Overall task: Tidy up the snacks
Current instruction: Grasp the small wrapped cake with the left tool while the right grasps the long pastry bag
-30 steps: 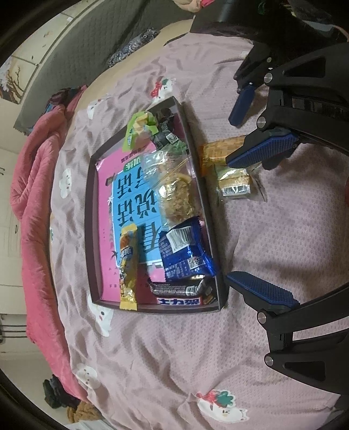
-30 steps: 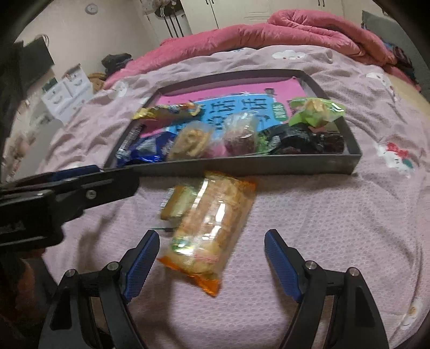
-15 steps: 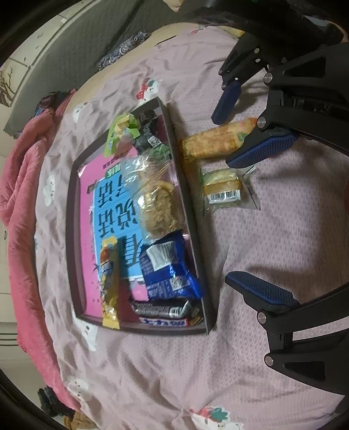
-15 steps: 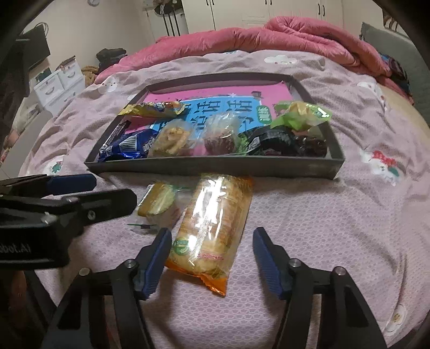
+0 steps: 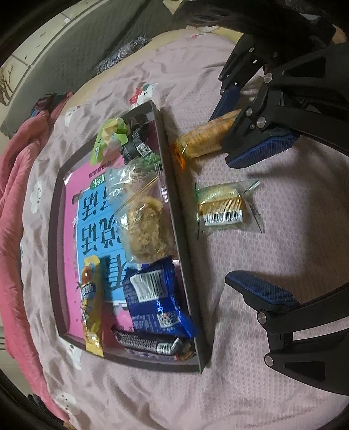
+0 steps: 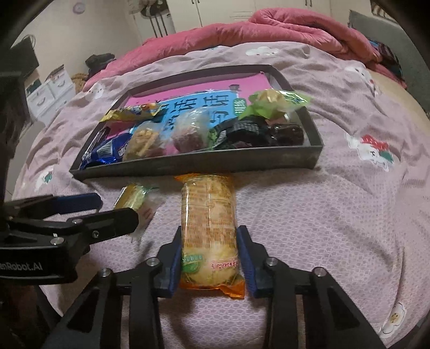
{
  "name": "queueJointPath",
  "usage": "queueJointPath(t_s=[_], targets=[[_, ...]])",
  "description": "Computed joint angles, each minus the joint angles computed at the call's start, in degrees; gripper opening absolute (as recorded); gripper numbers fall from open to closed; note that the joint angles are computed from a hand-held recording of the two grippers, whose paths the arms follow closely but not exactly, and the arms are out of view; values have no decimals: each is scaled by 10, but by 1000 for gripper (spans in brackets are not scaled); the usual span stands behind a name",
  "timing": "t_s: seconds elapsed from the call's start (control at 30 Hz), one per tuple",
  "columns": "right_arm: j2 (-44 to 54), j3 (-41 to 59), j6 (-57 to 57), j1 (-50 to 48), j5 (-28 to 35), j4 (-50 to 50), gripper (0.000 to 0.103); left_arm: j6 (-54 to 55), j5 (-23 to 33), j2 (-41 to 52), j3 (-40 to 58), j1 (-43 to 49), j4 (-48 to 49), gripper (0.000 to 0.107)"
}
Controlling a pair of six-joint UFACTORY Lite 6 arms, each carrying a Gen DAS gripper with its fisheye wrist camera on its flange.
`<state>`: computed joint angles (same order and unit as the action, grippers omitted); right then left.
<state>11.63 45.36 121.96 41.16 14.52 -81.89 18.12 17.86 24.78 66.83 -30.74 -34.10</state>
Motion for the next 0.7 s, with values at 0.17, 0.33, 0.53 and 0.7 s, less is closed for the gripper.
queueJointPath(t_s=[0.17,0.33,0.53,0.7], targets=[[-12,-10,3,-5,-4,-8,35,-7,-2,18,15,-10,4,80],[-30,-22,-33,-8,4,25,35,-2,-3,32,30,-18,-4,75],[-66,-54,-22,-26,0,20,35,-41,-6,47,43,-26,41,65],[-86,-69,-28,-30,-1,28,35,-133,-11,66,65,-40,131,56]])
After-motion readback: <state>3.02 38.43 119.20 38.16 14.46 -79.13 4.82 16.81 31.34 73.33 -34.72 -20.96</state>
